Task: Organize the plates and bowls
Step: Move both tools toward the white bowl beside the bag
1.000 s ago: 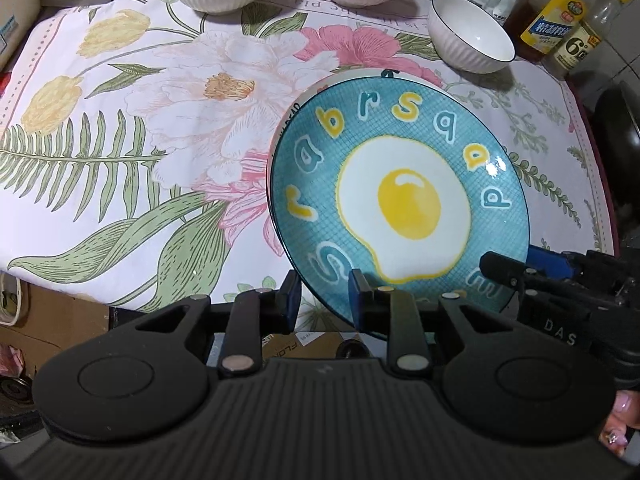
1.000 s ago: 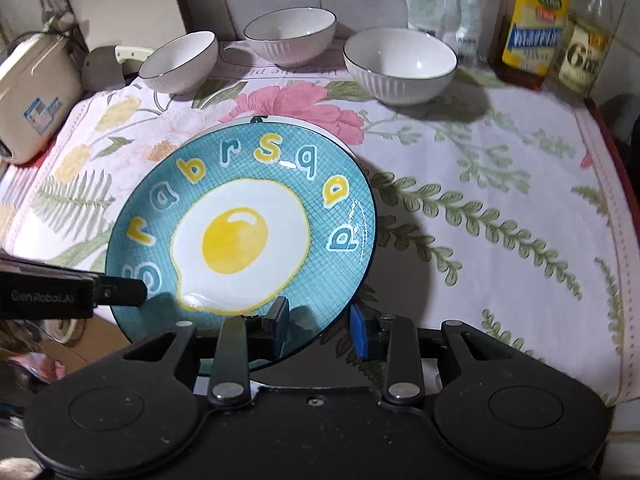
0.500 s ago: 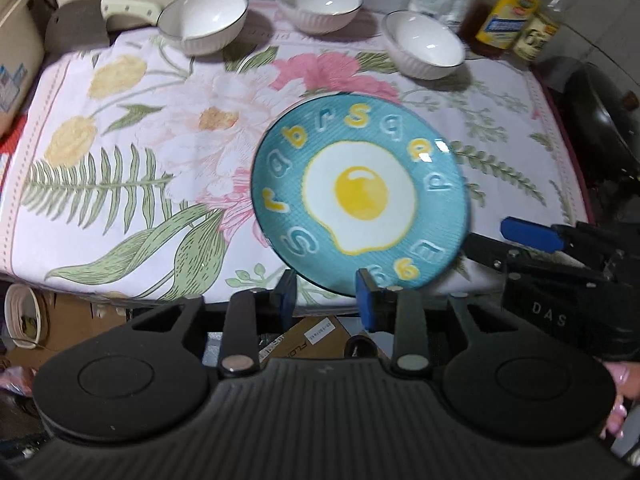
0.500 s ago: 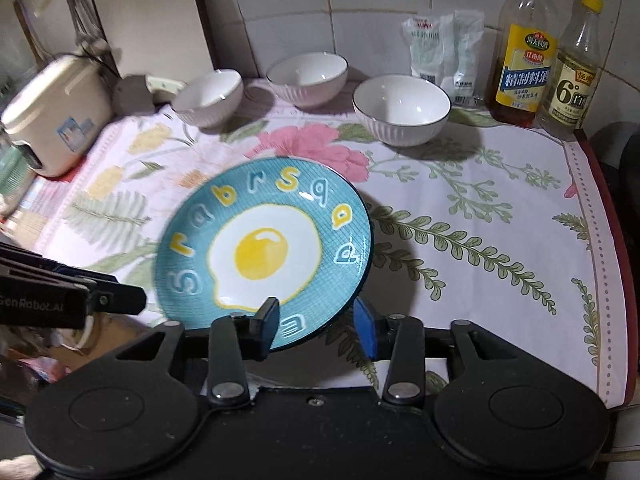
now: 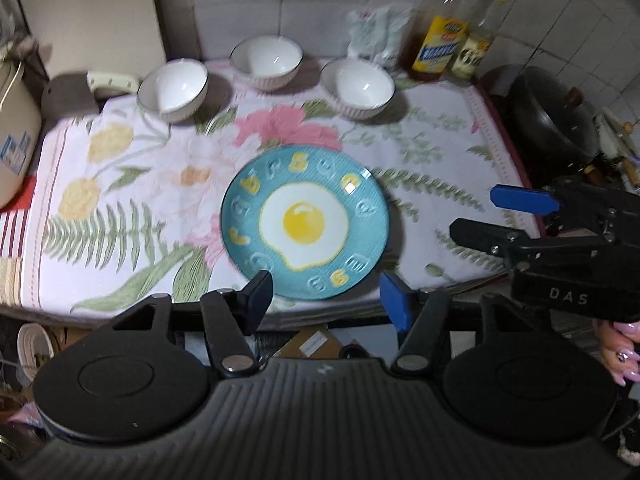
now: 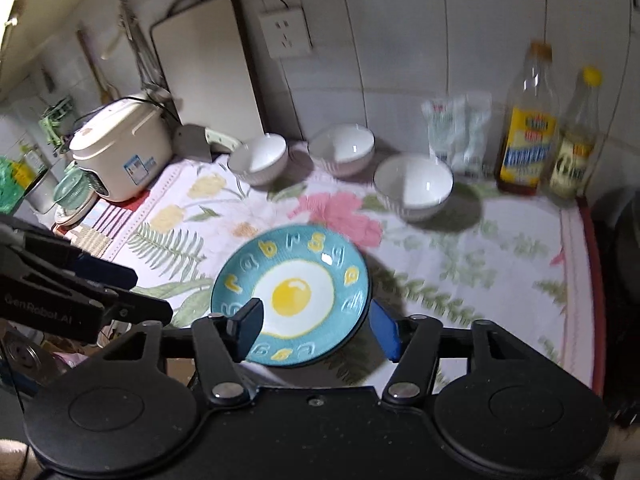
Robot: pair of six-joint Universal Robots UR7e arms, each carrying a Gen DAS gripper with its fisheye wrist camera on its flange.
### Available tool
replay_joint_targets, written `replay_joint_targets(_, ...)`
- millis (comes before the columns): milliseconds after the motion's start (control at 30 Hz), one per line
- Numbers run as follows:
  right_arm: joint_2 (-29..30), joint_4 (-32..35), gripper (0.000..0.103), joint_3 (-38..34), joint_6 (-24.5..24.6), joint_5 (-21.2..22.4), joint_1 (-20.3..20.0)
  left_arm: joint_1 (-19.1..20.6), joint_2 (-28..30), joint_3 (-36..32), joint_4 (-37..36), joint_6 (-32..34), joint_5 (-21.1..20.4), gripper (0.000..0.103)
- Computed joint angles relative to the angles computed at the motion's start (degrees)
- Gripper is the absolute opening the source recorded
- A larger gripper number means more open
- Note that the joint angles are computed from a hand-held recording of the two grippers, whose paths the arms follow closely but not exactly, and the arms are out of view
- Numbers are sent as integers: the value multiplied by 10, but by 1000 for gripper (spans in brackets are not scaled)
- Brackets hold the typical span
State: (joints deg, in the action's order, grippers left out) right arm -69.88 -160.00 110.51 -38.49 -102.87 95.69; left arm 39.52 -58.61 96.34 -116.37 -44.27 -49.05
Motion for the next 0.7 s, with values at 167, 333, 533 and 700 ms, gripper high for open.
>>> replay_joint_targets(167,-5,1,72,-26,-46,5,7,-11,15,-32,-27,37,10,71)
replay_joint_targets(333,3,3,84,-59,-76,7,5,-12,44,-70,-29,54,28,78)
replay_joint_targets(533,25,-4,92,-101,-112,15,-4,8,82,-113,-29,52,35,81)
replay_joint_targets(700,60,27,93,-159,-128,13,-13,31,118,-156,-36,36,49,82)
